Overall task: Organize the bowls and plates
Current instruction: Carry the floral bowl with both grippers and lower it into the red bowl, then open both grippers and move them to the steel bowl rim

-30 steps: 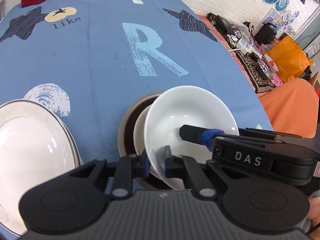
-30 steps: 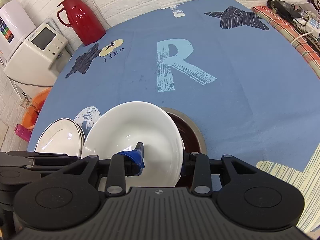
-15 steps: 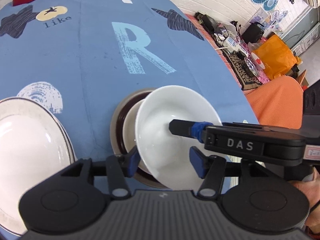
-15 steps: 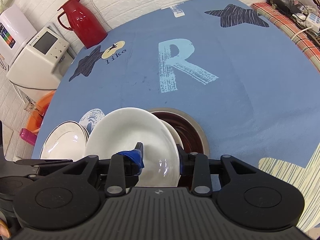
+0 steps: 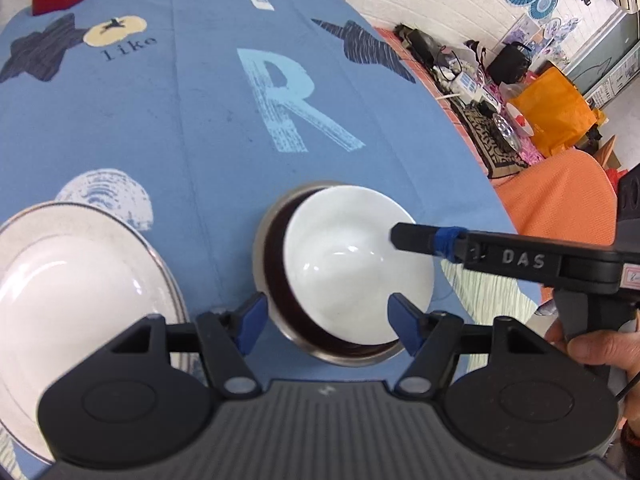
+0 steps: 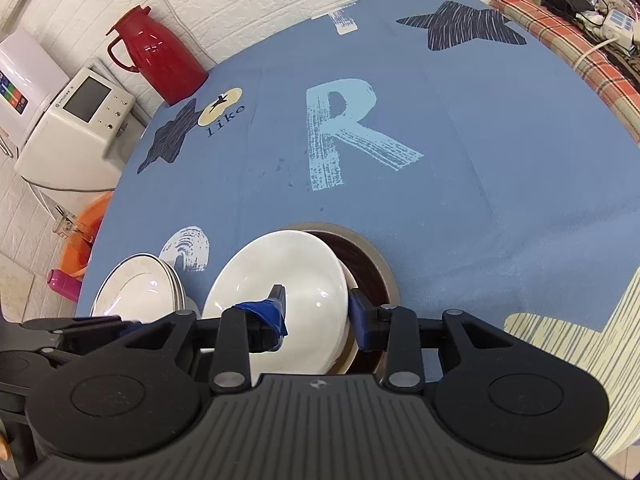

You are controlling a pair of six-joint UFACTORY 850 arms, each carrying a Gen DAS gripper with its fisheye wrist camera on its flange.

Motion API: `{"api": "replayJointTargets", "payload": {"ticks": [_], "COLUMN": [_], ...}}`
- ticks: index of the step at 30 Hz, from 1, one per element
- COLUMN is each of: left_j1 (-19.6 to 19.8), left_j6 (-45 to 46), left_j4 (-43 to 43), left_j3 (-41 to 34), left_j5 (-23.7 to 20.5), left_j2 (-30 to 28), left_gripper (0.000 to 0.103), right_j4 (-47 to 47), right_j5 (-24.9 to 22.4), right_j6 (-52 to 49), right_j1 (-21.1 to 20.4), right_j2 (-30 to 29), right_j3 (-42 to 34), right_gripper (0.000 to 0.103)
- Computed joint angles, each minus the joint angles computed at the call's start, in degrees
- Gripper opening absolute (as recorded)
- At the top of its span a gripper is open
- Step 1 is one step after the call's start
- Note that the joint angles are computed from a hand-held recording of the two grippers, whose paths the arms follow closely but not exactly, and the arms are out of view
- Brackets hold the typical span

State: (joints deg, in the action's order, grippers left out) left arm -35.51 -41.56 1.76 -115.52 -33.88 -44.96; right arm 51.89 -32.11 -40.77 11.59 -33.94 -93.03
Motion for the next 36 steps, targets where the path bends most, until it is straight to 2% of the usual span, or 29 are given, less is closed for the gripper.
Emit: {"api": "replayJointTargets", "payload": {"ticks": [2,10,17,19,22,26,29,33,36], "left_j1": [-0.06,-0.64,-0.56,-0.38,0.53,2.04,2.64,3.79,3.69], "left_j6": [-0.76,-3.27,-7.68,-9.04,-8.3,3.84,7.96,14.7,15.2], "left_j4": [1.57,6.11,11.55,14.52,16.25,9.93,7.9,1.09,1.64], "left_j3": [0.68,0.85,6.6,6.1,2.63,-7.69,-15.17,-20.43,-21.29], "left_j5": [0.35,1.15,4.6,1.8,-4.09,-12.22,-17.79,-21.29,-21.45], "left_j2": [0.69,1.44,4.86,4.7,2.7,-3.45,-8.18,-11.77,-12.35], "left_gripper": [0.072,0.073,0.073,0.073,0.073,0.073,0.073,0.072,0.072], "right_j4": [-1.79,1.31,5.53,7.45,8.26,7.1,6.69,2.19,2.32], "right_j5": [1.29,3.79,5.01,6.05,4.72,3.45,1.26,0.45,-1.14], "right_j6": [0.51,-2.06,-7.95,-10.06,-10.5,-7.99,-5.26,-0.92,-0.73], "right_j1": [0.23,-0.13,-0.86,-1.48,-2.77,-3.71,-4.18,-3.9,-3.98], "right_j2": [0.34,1.66,3.53,4.47,4.77,3.86,2.3,1.42,1.01], "right_j3": [0.12,0.74,3.56,5.72,7.5,7.67,6.05,4.82,4.44], "right_gripper": [0.02,0.02,0.02,0.02,0.02,0.021,0.021,0.021,0.021]}}
